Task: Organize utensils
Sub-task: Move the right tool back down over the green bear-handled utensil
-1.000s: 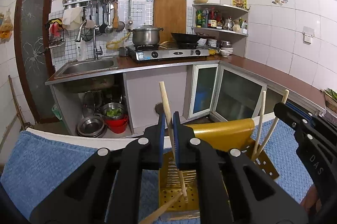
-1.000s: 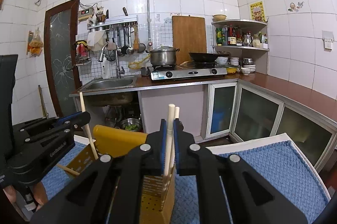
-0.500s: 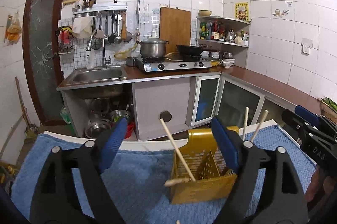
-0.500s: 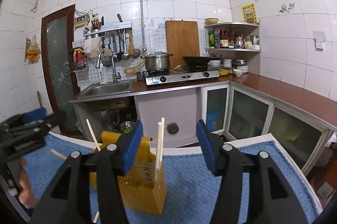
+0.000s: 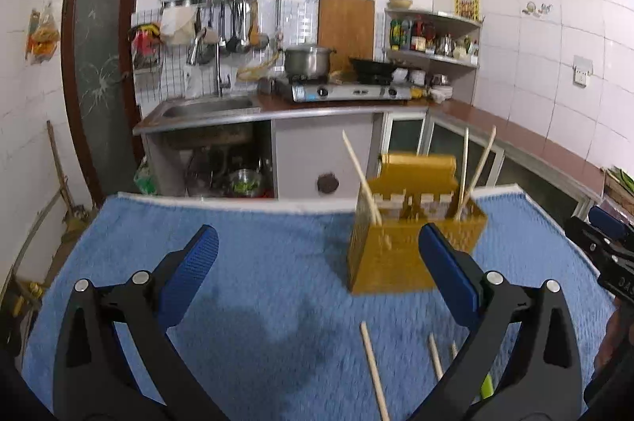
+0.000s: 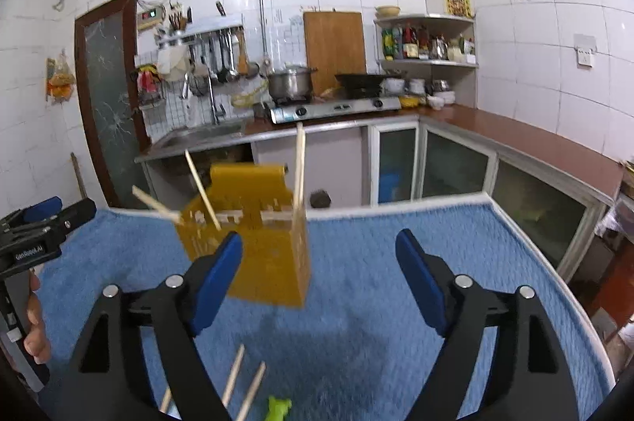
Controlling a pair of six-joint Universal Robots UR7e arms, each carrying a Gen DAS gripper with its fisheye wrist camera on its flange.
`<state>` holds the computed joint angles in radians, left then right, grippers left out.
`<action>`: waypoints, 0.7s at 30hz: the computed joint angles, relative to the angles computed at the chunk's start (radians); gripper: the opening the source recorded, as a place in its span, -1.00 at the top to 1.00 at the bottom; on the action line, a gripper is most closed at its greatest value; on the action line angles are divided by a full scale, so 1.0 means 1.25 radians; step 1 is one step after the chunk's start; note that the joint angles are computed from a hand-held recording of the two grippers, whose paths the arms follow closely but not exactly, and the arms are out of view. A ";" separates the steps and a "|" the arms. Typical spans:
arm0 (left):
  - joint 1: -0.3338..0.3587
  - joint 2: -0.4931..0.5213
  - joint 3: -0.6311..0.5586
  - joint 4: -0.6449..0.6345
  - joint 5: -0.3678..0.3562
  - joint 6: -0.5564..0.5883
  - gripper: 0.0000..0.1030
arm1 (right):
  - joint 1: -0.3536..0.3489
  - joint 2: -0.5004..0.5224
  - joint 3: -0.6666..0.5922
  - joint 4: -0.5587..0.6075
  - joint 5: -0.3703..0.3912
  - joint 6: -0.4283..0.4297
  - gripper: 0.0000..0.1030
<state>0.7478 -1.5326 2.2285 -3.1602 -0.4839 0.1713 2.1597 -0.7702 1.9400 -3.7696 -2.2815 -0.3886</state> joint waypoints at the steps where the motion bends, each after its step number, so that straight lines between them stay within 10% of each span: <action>1: 0.002 -0.007 0.012 0.015 -0.001 -0.017 -0.90 | -0.001 0.005 0.012 -0.001 -0.010 0.008 -0.55; 21: 0.118 0.019 0.076 0.211 -0.090 -0.199 -0.90 | -0.062 0.068 0.075 0.173 -0.060 0.152 -0.76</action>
<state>0.8953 -1.5086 2.3233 -2.8970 -0.5965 -0.0777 2.0817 -0.6855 2.0332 -3.5533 -2.3560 -0.1985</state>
